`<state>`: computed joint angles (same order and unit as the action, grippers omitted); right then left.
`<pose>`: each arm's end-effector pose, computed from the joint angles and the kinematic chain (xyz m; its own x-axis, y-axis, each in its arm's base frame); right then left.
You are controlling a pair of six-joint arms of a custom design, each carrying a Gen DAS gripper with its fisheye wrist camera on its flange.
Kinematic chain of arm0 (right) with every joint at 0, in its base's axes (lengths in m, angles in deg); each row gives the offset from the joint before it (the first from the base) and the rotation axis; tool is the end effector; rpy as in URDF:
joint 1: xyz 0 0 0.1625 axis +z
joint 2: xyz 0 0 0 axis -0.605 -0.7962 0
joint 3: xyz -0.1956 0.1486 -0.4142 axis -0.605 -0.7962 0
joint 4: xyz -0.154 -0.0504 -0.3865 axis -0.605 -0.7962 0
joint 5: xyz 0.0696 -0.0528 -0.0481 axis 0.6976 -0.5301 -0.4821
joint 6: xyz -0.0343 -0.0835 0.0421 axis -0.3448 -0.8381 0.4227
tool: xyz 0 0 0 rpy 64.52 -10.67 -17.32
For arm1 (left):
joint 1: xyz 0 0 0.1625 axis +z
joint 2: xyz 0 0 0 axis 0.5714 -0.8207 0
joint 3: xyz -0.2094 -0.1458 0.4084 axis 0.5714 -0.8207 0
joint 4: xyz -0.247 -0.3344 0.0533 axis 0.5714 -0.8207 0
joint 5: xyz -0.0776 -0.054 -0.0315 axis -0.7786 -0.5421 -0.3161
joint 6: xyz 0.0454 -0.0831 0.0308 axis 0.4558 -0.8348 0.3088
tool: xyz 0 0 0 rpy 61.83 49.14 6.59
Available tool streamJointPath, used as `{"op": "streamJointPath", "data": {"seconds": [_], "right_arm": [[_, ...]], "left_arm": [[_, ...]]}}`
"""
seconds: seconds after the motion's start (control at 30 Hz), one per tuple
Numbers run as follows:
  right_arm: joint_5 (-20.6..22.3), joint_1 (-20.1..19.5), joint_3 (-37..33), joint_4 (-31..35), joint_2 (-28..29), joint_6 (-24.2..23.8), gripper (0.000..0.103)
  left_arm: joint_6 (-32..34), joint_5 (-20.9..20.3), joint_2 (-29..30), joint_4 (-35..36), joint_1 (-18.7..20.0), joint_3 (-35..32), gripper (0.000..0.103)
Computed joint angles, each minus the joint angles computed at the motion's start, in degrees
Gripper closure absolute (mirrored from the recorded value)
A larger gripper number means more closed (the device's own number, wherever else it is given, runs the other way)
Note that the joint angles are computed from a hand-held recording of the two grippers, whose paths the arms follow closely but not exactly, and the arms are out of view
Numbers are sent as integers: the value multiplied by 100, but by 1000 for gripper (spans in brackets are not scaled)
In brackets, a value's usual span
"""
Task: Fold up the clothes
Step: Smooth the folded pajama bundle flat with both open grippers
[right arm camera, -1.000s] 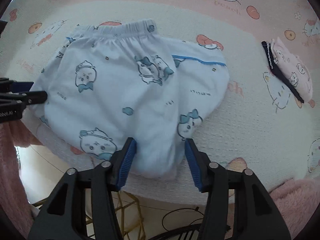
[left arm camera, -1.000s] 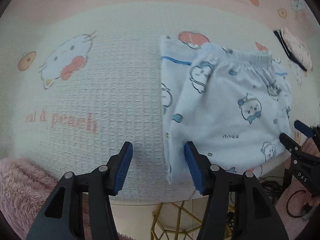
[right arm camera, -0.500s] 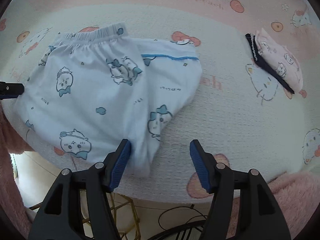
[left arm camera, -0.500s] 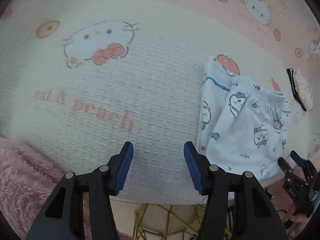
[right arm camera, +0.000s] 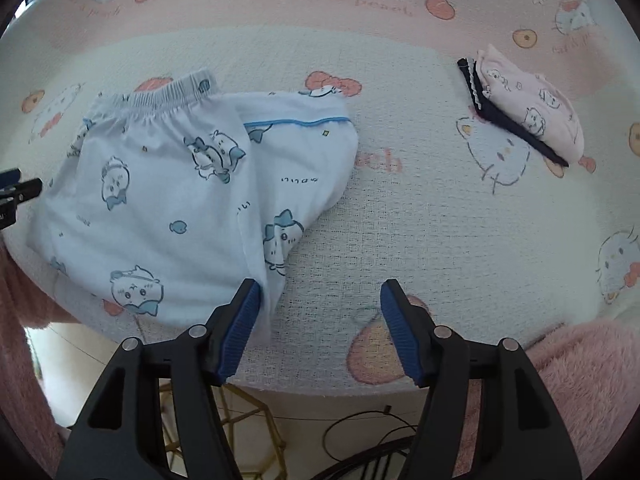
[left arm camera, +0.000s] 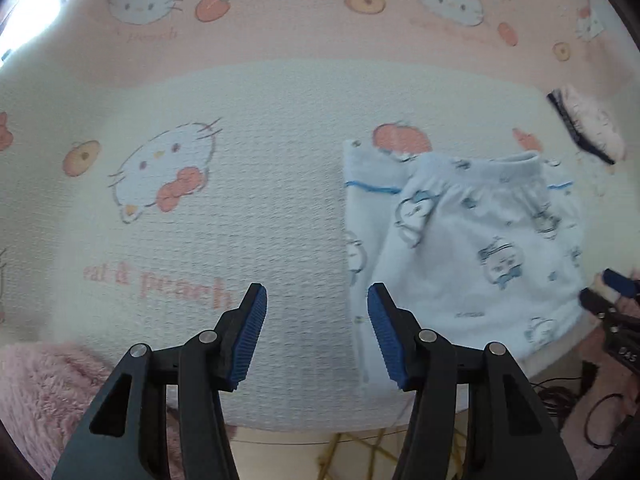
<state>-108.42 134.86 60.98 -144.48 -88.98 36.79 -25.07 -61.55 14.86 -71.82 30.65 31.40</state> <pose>0.1656 -0.7837 0.0760 -0.6788 0.0231 0.7340 -0.2363 0.9395 -0.2480 -0.1310 -0.7858 0.1897 -0.6995 0.0833 -0.7098 0.3269 0.9205 -0.2142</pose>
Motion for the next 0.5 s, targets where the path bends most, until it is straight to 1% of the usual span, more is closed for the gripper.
{"op": "streamJointPath", "data": {"seconds": [0.07, 0.1, 0.13, 0.2, 0.23, 0.27, 0.3, 0.33, 0.37, 0.4, 0.43, 0.47, 0.5], "right_arm": [[163, -34, -51, 145, -28, 91, 40], [137, -32, -89, 305, -19, 143, 40], [91, -27, -135, 503, -6, 212, 40], [79, -77, -147, 951, -39, 494, 40], [72, -98, -155, 1071, -68, 607, 39], [47, -115, -163, 1167, -95, 716, 39], [-197, -108, -201, 1299, -93, 910, 39], [-282, -149, -230, 1413, -117, 1062, 39], [-127, -196, -169, 1350, -211, 1272, 39], [268, -261, -36, 1123, -355, 1453, 39], [774, -365, 84, 922, -486, 1525, 39], [1117, -434, 173, 775, -582, 1634, 39], [1324, -470, 183, 741, -599, 1644, 39]], "left_arm": [[373, -347, 122, -171, -43, -37, 47], [533, -456, 239, -134, -61, -163, 47], [677, -438, 322, -61, -70, -233, 47], [769, -55, 517, 190, -55, -407, 47], [648, 168, 599, 423, -36, -506, 47], [464, 309, 648, 670, -5, -592, 47], [315, 250, 653, 795, 42, -656, 47], [213, 104, 631, 795, 79, -693, 47], [115, -50, 607, 782, 115, -728, 47], [171, -73, 599, 632, 112, -708, 47], [242, -83, 593, 469, 107, -683, 47], [344, -170, 592, 320, 106, -671, 47], [414, -293, 594, 187, 110, -667, 47]]}}
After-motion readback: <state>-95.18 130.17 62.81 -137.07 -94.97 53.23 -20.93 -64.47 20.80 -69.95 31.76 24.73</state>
